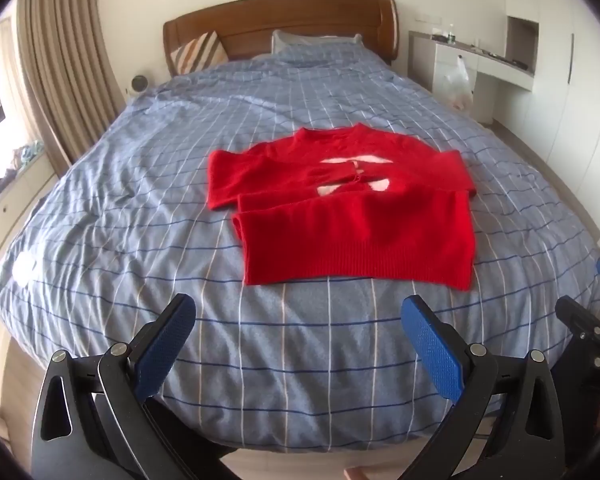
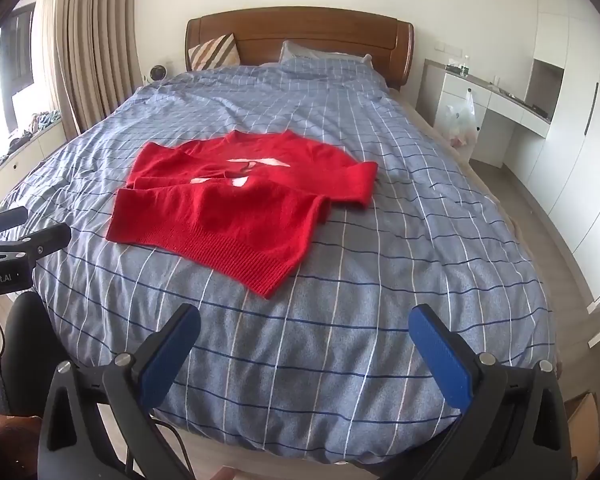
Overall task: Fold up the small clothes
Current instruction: 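Move both grippers toward the ribbed hem of the red sweater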
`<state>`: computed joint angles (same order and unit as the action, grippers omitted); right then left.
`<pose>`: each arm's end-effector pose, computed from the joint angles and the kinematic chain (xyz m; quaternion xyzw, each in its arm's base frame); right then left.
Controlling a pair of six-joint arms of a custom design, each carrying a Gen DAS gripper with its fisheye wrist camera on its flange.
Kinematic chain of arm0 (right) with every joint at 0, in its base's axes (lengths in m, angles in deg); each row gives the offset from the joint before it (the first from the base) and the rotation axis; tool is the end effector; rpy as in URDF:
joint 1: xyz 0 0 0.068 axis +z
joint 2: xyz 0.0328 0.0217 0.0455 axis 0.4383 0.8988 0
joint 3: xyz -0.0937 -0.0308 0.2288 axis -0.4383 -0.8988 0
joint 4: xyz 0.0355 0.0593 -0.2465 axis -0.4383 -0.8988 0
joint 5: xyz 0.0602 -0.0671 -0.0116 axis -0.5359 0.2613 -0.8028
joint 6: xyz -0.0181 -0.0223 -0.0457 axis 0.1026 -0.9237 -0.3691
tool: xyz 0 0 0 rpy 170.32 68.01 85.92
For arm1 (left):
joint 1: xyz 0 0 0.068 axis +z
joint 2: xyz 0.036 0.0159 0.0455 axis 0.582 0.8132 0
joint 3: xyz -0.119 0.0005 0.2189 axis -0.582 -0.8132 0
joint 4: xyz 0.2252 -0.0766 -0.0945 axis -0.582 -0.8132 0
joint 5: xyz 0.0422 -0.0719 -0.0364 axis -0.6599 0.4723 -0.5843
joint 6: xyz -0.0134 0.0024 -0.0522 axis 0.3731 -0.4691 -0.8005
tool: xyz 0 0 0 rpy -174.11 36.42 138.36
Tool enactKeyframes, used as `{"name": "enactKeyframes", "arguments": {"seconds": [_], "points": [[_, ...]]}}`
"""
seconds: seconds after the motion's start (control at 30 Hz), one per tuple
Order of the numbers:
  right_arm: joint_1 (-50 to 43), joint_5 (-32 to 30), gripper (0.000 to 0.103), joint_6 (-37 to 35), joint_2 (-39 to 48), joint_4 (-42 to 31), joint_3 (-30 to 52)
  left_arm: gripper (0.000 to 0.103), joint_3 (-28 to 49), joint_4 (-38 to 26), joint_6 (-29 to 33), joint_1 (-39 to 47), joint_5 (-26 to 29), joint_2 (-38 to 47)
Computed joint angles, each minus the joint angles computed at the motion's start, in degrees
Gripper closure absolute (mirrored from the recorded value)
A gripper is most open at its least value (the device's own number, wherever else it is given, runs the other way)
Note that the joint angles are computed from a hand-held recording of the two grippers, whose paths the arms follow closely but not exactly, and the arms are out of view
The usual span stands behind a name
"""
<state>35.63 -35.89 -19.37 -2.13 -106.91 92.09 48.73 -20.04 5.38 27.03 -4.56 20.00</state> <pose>0.2547 0.0334 0.2815 0.0895 0.9255 -0.0536 0.3641 0.3215 -0.0516 0.3008 0.1676 0.9097 -0.0338 0.3785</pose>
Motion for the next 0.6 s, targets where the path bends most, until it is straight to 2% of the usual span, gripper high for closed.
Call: {"name": "enactKeyframes", "arguments": {"seconds": [0.33,0.4,0.5,0.6], "points": [[0.0,-0.3,0.000,0.7,-1.3,0.4,-1.5,0.000,1.4,-0.4,-0.3,0.9,0.3,2.1],[-0.9,-0.8,0.000,0.3,-1.9,1.4,-2.3,0.000,0.4,1.6,0.2,2.0,0.7,2.5],[-2.9,-3.0,0.000,-0.9,-1.6,4.3,-3.6,0.000,3.9,1.9,1.2,4.3,4.0,8.4],[-8.1,-11.1,0.000,-2.9,0.7,11.3,-6.4,0.000,11.6,0.9,2.1,7.2,7.3,18.8]]}}
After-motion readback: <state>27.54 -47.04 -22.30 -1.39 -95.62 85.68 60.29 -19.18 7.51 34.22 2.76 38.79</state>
